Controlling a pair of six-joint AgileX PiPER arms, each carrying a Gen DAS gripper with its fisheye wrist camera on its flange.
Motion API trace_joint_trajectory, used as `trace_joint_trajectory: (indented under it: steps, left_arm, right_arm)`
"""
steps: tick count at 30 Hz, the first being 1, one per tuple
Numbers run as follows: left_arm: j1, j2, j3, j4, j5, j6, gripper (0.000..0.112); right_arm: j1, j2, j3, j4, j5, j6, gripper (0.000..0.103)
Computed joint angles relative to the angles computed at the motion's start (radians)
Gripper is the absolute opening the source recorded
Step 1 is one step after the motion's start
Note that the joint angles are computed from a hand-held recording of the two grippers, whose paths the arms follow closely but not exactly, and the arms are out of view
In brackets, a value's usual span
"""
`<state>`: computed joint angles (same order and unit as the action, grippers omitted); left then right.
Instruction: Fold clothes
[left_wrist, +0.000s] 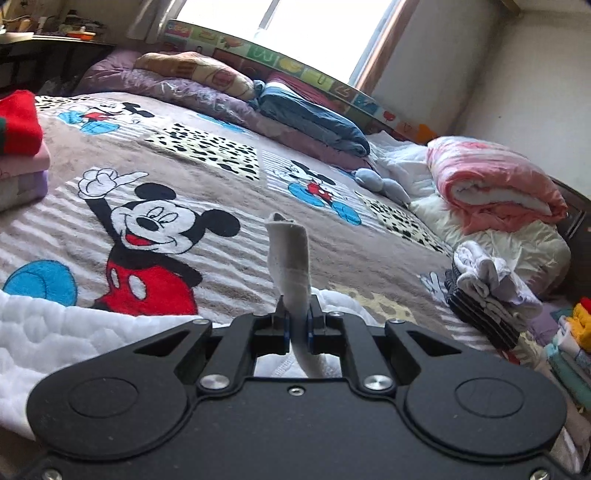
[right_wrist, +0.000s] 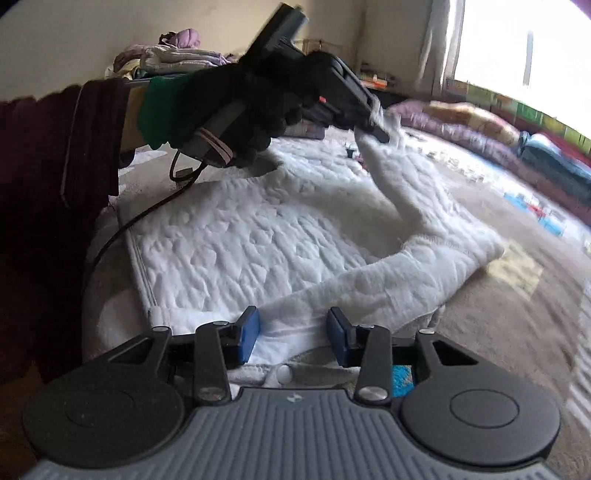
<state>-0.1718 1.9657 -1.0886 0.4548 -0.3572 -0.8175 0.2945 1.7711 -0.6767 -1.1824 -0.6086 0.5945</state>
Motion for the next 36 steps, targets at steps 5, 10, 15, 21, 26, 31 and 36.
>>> trace_joint_trajectory:
  steps: [5,10,15,21,26,31,36]
  left_arm:
    - [0.013,0.01,0.002,0.064,-0.012,-0.056,0.007]
    - [0.023,0.015,0.001,0.096,-0.018,-0.092,0.007]
    - [0.034,0.04,-0.024,0.161,0.002,-0.169,0.007]
    - [0.041,0.049,-0.033,0.209,0.003,-0.215,0.007]
    - [0.056,0.044,-0.025,0.257,-0.027,-0.261,0.007]
    - [0.054,0.039,-0.019,0.253,-0.045,-0.256,0.007]
    - [0.055,0.039,-0.015,0.243,-0.052,-0.247,0.007]
  right_arm:
    - [-0.03,-0.04,-0.043,-0.194,-0.005,0.163,0.042]
    - [-0.064,0.02,-0.125,-0.049,-0.019,0.109,0.042]
    - [-0.001,0.169,-0.257,0.024,0.086,0.062,0.044]
    - [-0.033,0.122,-0.243,-0.089,0.066,0.206,0.043]
    - [-0.166,-0.074,-0.072,-0.299,-0.062,0.26,0.043]
    - [-0.173,-0.183,0.092,-0.303,-0.129,0.158,0.044]
    - [0.016,-0.098,0.077,-0.096,0.07,0.069,0.047]
